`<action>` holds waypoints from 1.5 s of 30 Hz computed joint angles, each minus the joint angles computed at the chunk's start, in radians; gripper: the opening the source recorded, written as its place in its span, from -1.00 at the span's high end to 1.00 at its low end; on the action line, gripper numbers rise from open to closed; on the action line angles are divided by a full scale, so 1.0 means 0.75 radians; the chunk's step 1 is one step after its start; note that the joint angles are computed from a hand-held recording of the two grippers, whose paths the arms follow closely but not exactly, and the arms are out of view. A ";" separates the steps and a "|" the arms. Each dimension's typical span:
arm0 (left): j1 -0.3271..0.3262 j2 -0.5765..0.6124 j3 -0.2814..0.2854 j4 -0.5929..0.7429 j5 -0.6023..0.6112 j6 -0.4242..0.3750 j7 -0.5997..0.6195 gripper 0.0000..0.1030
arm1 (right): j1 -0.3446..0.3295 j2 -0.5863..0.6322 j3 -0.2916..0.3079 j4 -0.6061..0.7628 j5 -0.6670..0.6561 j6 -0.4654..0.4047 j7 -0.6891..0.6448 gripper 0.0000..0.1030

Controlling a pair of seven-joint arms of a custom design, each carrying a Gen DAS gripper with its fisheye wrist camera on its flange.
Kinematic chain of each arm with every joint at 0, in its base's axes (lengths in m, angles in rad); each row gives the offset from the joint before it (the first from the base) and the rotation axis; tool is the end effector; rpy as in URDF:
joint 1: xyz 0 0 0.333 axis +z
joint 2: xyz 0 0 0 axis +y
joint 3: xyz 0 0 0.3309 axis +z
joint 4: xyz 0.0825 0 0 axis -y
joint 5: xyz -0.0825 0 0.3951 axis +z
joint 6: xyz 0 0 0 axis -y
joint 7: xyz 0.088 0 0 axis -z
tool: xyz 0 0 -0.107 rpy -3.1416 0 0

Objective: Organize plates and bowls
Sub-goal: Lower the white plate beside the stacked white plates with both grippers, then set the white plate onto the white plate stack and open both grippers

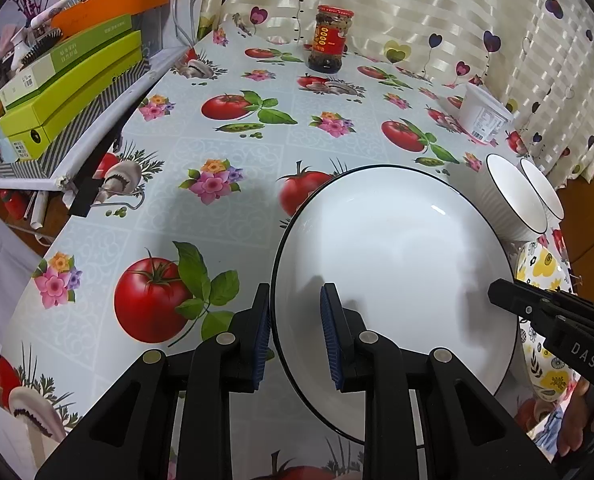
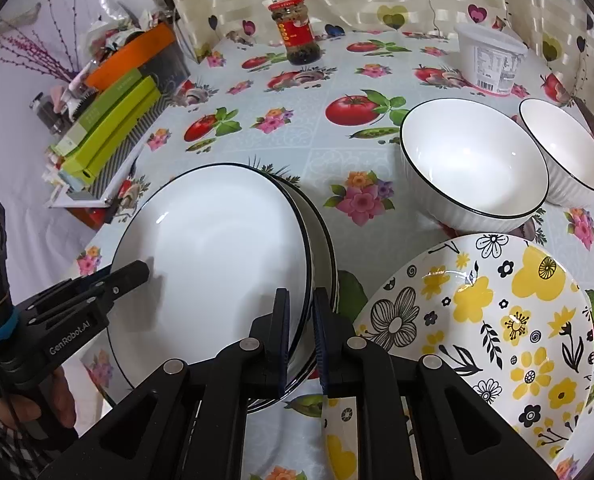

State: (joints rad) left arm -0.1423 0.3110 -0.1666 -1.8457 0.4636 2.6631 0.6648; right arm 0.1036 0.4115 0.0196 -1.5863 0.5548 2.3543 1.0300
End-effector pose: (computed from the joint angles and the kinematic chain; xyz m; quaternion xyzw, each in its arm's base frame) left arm 0.6483 -0.2100 0.4229 -0.7609 0.5845 -0.2223 0.1729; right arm 0.7163 0.0939 0.4472 -0.7811 0.5555 -0.0179 0.2845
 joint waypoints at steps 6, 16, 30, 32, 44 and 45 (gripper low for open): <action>-0.001 -0.002 -0.001 -0.001 0.003 -0.002 -0.005 0.53 | -0.013 0.003 0.007 0.002 0.037 -0.007 -0.006 0.72; 0.004 -0.003 -0.003 -0.010 -0.007 0.014 -0.005 0.53 | 0.014 -0.015 -0.004 -0.031 -0.009 0.046 -0.001 0.71; -0.014 0.004 -0.001 0.001 0.013 -0.015 0.013 0.53 | 0.063 -0.076 -0.025 -0.137 -0.122 0.198 0.025 0.56; -0.011 0.004 -0.004 0.000 0.007 -0.010 0.015 0.53 | 0.045 -0.068 -0.015 -0.122 -0.087 0.174 0.022 0.56; -0.010 0.005 -0.003 -0.002 0.010 -0.001 0.012 0.53 | 0.059 -0.093 -0.013 -0.180 -0.082 0.260 0.017 0.55; -0.011 0.004 -0.001 -0.003 0.015 0.002 0.007 0.53 | 0.062 -0.097 -0.014 -0.190 -0.086 0.276 0.015 0.54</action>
